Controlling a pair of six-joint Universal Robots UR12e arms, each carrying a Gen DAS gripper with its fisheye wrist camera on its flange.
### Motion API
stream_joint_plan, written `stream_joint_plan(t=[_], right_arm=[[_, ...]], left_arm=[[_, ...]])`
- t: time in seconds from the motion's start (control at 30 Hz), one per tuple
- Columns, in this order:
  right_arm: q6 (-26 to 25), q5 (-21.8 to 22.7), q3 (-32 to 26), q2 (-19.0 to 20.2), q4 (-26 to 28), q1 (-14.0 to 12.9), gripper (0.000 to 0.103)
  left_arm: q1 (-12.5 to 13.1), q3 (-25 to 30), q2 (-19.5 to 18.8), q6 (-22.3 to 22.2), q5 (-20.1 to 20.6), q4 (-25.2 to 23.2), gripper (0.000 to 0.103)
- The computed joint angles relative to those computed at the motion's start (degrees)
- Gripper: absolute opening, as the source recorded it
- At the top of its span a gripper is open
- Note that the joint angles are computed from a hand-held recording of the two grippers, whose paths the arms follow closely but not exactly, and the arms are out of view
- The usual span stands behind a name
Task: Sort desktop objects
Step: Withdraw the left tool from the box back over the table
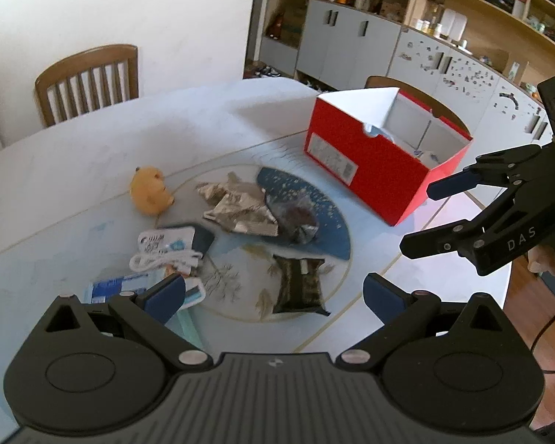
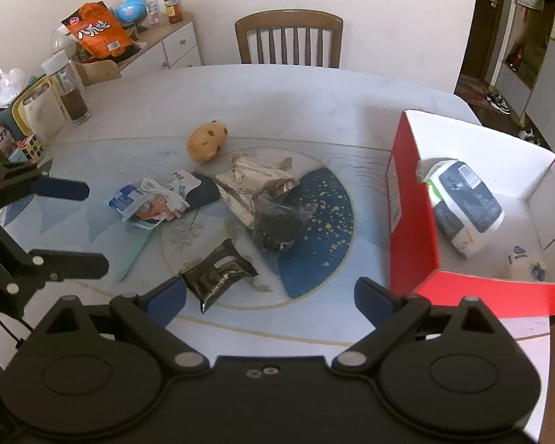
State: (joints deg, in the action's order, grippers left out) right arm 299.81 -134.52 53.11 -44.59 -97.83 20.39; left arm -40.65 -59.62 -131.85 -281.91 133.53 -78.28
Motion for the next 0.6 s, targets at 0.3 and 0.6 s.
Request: stream_joint_plan(t=[0.3, 0.6], right_arm=[[1.4, 0.6, 0.4, 0.4, -1.0, -1.2, 0.098], [2.8, 1.3, 0.7, 1.1, -2.8, -2.4, 0.098]], left_arm=[[0.0, -2.6, 0.2, -0.5, -1.8, 2.1, 0.103], [0.3, -5.5, 0.7, -5.8, -4.3, 1.1, 0.102]])
